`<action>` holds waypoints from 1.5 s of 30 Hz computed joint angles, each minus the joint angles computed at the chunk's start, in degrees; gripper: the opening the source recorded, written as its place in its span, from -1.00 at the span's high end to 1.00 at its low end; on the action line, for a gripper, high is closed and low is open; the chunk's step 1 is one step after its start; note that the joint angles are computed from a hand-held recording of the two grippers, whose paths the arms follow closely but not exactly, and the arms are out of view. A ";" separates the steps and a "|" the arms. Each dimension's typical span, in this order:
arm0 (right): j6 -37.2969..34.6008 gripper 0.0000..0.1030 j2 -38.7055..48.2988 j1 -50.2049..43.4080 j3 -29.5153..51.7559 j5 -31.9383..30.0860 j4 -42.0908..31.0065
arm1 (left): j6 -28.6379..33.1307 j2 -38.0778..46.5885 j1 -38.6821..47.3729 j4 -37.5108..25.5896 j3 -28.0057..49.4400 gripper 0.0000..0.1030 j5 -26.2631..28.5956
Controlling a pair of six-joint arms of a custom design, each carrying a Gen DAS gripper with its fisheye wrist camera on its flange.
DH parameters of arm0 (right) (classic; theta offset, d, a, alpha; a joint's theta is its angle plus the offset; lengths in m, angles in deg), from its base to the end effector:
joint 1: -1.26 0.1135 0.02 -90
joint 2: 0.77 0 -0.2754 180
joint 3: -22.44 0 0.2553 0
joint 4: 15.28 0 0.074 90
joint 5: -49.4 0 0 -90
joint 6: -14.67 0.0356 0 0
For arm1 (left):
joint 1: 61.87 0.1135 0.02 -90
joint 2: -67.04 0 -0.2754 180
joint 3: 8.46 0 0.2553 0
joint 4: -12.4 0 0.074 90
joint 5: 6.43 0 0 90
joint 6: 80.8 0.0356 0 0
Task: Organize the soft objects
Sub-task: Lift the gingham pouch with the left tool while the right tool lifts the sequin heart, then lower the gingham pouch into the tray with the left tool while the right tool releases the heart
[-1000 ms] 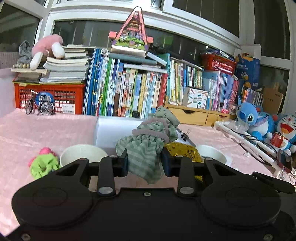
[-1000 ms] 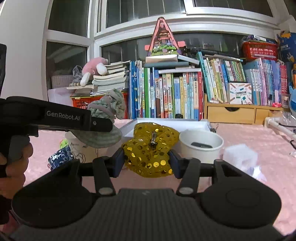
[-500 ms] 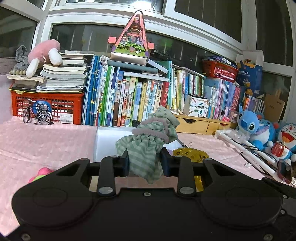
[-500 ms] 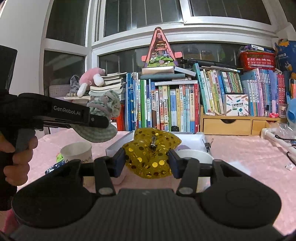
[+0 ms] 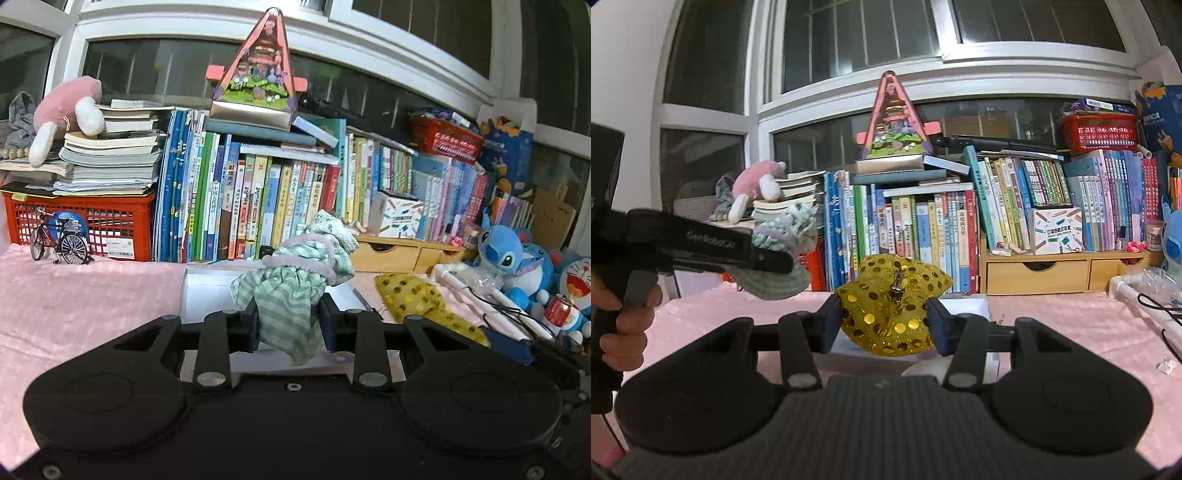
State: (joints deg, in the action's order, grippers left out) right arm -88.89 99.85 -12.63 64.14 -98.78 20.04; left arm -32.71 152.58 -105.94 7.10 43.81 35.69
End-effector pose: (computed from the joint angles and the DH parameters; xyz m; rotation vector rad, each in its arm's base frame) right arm 0.2864 -0.0397 0.1284 -0.6222 1.7243 0.6636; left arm 0.2257 -0.1817 0.1870 -0.3817 1.9655 -0.0071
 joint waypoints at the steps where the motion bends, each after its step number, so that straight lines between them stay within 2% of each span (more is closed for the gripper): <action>1: 0.31 -0.03 0.13 0.44 1.53 0.70 -1.51 | 0.45 0.43 1.22 -0.43 0.88 0.44 1.27; 10: -0.24 -0.03 3.48 4.61 16.36 6.75 -18.02 | 2.50 6.75 13.67 -4.88 9.83 0.44 17.51; 20: -3.04 -0.03 12.48 9.92 33.96 14.64 -34.96 | 5.28 19.74 22.00 -9.76 22.98 0.44 25.92; 27: -3.40 -0.03 19.83 13.35 46.25 20.92 -45.76 | 5.77 28.45 25.60 -17.22 33.60 0.44 28.70; 35: -3.19 -0.04 27.73 16.31 58.59 25.70 -55.01 | 5.59 36.15 28.50 -22.07 41.75 0.44 31.50; 45: -4.19 -0.04 33.46 19.22 66.07 30.83 -59.00 | 6.16 41.42 30.04 -25.59 47.67 0.43 33.78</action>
